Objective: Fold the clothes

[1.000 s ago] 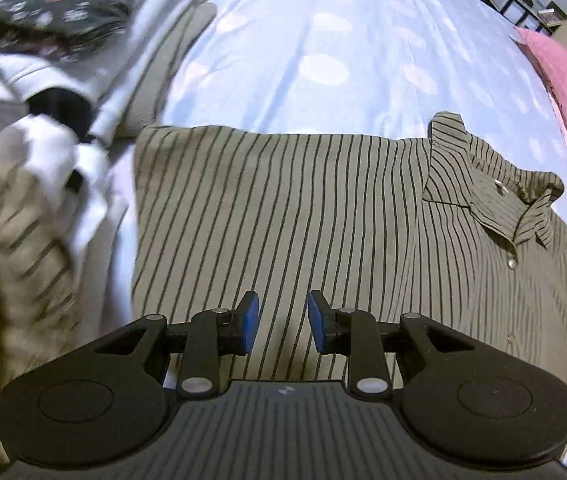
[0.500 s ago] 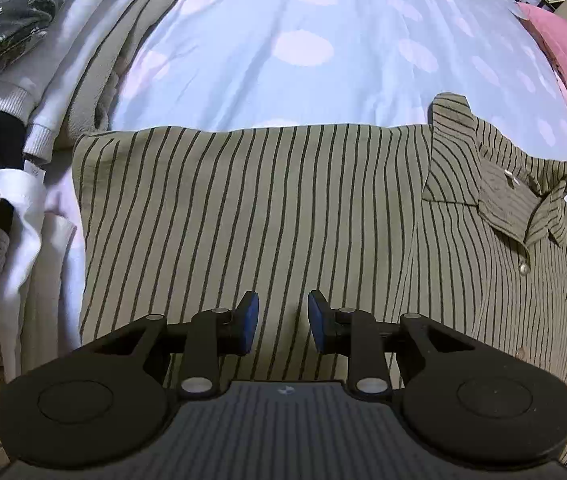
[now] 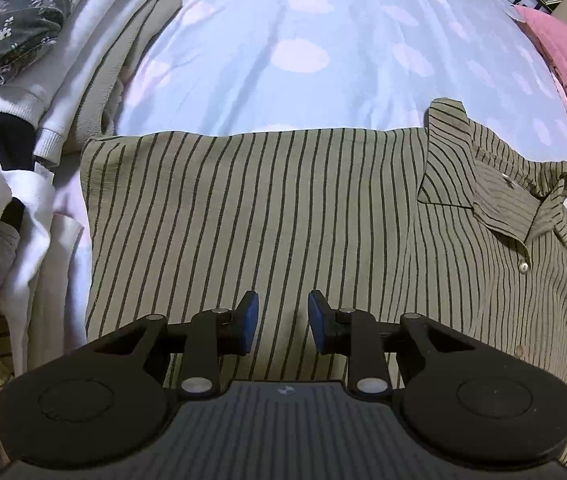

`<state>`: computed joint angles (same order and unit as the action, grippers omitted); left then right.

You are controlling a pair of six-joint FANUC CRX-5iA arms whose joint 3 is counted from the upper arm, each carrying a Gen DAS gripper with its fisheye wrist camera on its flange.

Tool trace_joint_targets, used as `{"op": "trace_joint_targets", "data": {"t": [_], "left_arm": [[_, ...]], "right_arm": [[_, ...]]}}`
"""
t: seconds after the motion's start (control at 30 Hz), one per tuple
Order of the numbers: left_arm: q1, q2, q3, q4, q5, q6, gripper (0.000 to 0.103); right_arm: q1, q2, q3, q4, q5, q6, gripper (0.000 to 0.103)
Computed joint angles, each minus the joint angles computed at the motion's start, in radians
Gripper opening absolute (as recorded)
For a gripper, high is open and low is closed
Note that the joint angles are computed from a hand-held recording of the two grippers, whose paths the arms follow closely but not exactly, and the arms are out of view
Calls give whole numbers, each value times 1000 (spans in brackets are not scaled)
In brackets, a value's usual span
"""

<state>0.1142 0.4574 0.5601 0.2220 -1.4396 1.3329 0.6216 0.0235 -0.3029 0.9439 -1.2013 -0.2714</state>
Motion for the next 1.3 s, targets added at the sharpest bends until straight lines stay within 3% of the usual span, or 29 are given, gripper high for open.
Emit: {"op": "trace_joint_targets", "data": {"t": [0.1,0.17,0.23,0.4,0.47,0.53,0.8,0.9,0.93,0.97,1.0,1.07,1.2,1.3], "left_arm": [[-1,3,1,-4,1,-2,25],[-3,5,2,-8,2,-4,25],[-6,10,7,-13,-1,-3,25],[-15,25,22,-6,-6,-3,25],[-20,27,24,-1,-6,-11,25],[-25,29,27,-1,-8,-20,25],[-26,40,39,-7,-12,-5,25],[-19,44,45,-4,-15,2,25],[-17,45,47,-2,-15,4,25],[-15,46,48,-2,-15,4,25],[-12,47,49,0,-15,4,25],[-8,50,51,2,-15,3,25],[-4,55,55,0,-18,2,25],[-2,58,58,1,-18,1,25]], "right_arm": [[-8,1,-7,-34,41,-7,0],[-14,-9,-23,-46,104,0,7],[-28,-31,-54,-41,244,25,10],[-32,7,-10,-115,446,251,15],[-22,38,19,-136,473,320,32],[-14,70,50,-166,503,401,33],[-3,216,209,-277,544,688,33],[12,286,307,-343,448,832,32],[11,295,325,-374,439,861,26],[10,304,343,-405,430,890,7],[8,313,360,-434,421,916,1],[10,318,352,-395,421,877,1],[12,318,286,-161,414,612,0],[4,324,296,-155,400,549,0]]}}
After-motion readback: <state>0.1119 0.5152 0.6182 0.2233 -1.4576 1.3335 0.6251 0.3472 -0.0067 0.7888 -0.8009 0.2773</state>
